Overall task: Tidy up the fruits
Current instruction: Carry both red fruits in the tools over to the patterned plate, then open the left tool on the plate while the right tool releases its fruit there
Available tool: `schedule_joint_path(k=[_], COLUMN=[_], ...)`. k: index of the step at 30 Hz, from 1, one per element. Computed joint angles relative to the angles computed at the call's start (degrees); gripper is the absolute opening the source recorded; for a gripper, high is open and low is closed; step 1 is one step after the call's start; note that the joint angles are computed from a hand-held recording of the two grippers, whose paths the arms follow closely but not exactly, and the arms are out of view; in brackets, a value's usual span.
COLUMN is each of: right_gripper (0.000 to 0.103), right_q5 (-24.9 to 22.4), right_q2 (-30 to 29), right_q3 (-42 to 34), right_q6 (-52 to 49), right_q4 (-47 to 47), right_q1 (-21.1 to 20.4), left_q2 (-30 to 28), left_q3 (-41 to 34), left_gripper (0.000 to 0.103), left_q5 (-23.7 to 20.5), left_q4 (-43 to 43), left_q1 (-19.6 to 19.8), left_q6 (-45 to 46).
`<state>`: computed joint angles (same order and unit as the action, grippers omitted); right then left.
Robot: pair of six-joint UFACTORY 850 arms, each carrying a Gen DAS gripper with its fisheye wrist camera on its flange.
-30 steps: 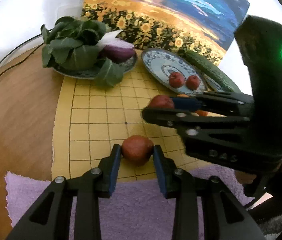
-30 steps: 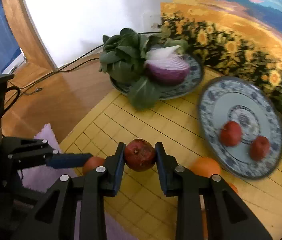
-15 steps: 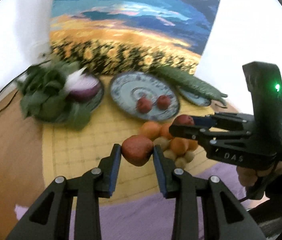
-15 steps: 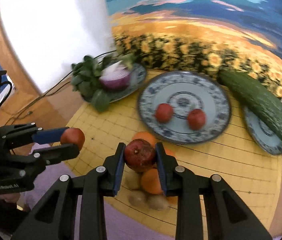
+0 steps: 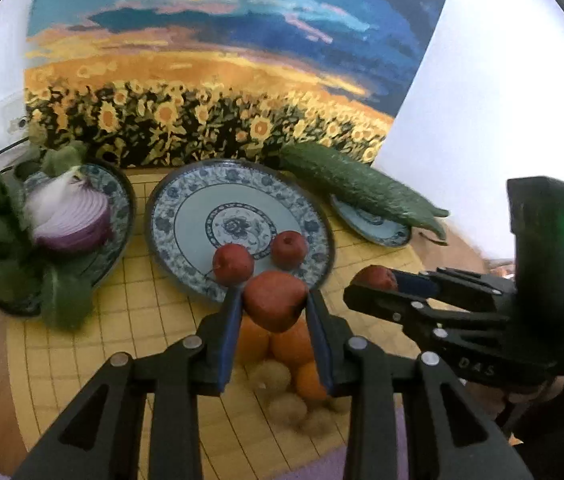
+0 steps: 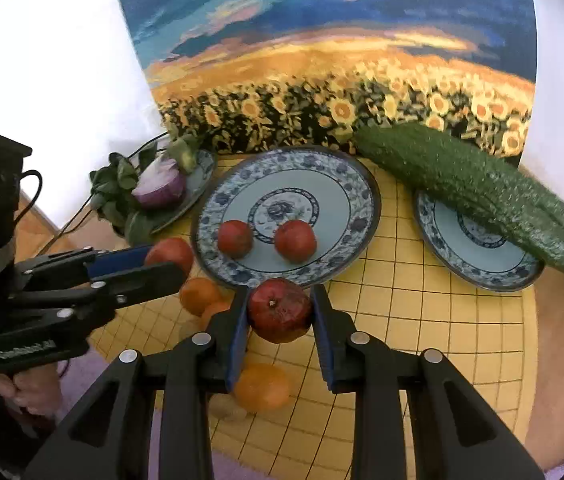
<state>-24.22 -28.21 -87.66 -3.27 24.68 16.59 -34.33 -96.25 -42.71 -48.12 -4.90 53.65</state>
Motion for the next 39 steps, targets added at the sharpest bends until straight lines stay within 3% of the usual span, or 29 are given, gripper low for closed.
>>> schedule_joint_path(k=[5, 10, 19, 26, 39], right_gripper=[0.031, 0.031, 0.033, 0.045, 0.046], right_q5=[-0.4, -0.9, -1.6, -0.7, -0.1], right_q2=[-2.5, -5.1, -6.4, -5.2, -2.6], right_q3=[-2.4, -4.7, -5.2, -3.7, -1.3], right_q6=[-7.2, -10.5, -13.9, -16.4, -11.2], right_q4=[6.2, 11.2, 15.5, 18.6, 13.4], right_q1=[-0.8, -1.3, -1.5, -1.7, -1.1], left_q2=[-4.2, -7.6, -7.7, -6.7, -3.9], left_q3=[-4.7, -10.1, -10.5, -9.3, -5.7], left_gripper=[0.034, 0.034, 0.035, 0.04, 0.04], left_q5=[-1.4, -5.7, -5.2, -5.1, -4.7], left_q4=[4.8, 6.6, 7.6, 5.5, 3.0], left_q1=[-0.9, -0.7, -0.7, 0.1, 0.9], left_q6=[-6.2, -12.9, -14.8, -14.1, -12.4])
